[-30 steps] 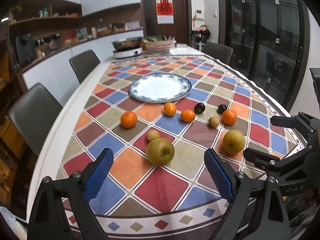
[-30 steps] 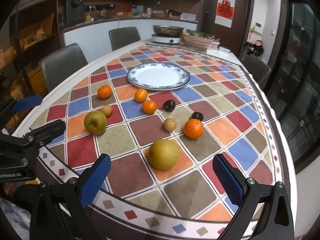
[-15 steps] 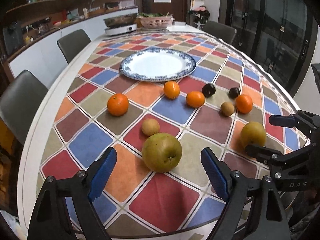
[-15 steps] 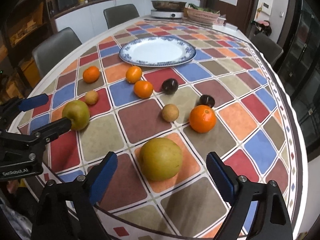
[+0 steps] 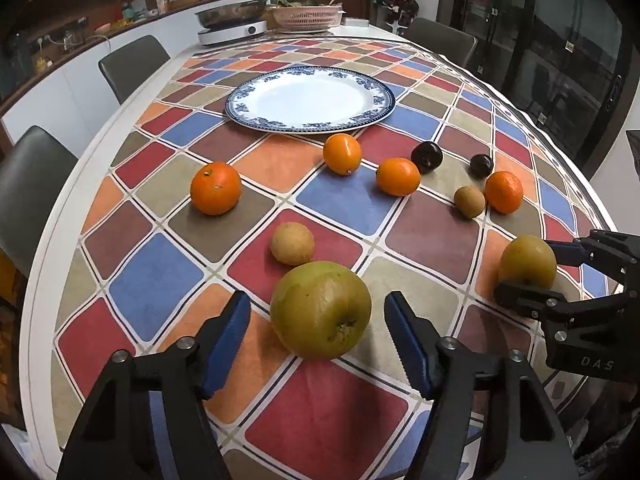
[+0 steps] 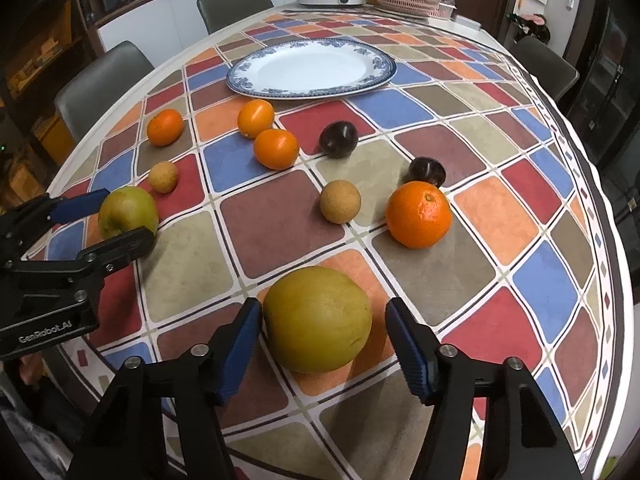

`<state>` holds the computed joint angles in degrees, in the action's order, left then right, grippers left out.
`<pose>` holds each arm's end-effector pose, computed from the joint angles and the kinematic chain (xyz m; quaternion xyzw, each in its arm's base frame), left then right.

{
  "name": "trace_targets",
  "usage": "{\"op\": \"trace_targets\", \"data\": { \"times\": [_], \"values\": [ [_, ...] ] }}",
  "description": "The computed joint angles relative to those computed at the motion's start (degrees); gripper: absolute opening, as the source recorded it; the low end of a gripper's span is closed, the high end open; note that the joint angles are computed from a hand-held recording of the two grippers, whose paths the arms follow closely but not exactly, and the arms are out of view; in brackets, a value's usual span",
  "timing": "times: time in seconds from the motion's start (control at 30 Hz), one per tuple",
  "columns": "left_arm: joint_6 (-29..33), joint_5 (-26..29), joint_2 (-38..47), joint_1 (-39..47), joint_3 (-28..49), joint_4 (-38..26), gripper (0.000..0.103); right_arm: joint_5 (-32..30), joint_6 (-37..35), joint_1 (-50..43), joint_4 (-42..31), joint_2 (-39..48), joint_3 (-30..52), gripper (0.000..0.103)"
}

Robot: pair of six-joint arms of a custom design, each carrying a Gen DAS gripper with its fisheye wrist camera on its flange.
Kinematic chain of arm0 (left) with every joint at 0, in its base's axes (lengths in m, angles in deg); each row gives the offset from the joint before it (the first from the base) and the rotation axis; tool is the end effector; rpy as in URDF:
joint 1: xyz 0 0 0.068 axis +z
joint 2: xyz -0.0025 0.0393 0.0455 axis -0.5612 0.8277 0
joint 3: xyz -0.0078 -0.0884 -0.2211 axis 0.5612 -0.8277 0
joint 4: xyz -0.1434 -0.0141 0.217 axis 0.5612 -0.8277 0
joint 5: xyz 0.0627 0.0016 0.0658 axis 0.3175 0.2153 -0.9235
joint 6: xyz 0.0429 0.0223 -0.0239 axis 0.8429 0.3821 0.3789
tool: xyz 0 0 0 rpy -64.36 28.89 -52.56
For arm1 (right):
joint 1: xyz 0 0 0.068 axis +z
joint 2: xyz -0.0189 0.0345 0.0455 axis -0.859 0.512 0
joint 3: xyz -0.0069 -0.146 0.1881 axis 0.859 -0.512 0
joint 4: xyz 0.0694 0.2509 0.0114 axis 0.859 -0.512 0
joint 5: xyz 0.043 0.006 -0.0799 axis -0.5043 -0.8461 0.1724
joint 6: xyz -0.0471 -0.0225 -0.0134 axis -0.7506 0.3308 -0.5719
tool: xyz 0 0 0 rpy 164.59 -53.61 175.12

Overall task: Organize fruits
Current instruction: 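Close the left tool on the green apple while the right tool grasps the yellow pear, then carry apple and pear onto the blue-rimmed plate and open both tools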

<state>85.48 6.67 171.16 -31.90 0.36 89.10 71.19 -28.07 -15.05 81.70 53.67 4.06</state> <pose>0.2568 0.0004 0.0537 0.2096 0.9324 -0.0702 0.2861 0.2276 0.2067 0.0449 -0.0182 0.9712 0.0191 0.2368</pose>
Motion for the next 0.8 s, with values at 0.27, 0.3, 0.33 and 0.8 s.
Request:
{"op": "trace_targets", "data": {
  "times": [0.27,0.3,0.33,0.8],
  "values": [
    [-0.61,0.64,2.74,0.02,2.08,-1.05,0.054,-1.64,-0.52,-0.21,0.98,0.22,-0.1,0.052],
    [-0.63,0.72,2.91,0.06,2.18,-1.11,0.052,-1.59,-0.62,-0.22,0.9,0.27,-0.01,0.052],
    [-0.65,0.65,2.79,0.06,1.99,-0.91,0.051,-1.52,-0.6,-0.18,0.87,0.34,0.07,0.052],
    [-0.58,0.96,1.43,-0.31,1.43,-1.32,0.05,-1.42,-1.57,-0.12,2.35,-0.78,-0.92,0.051]
  ]
}}
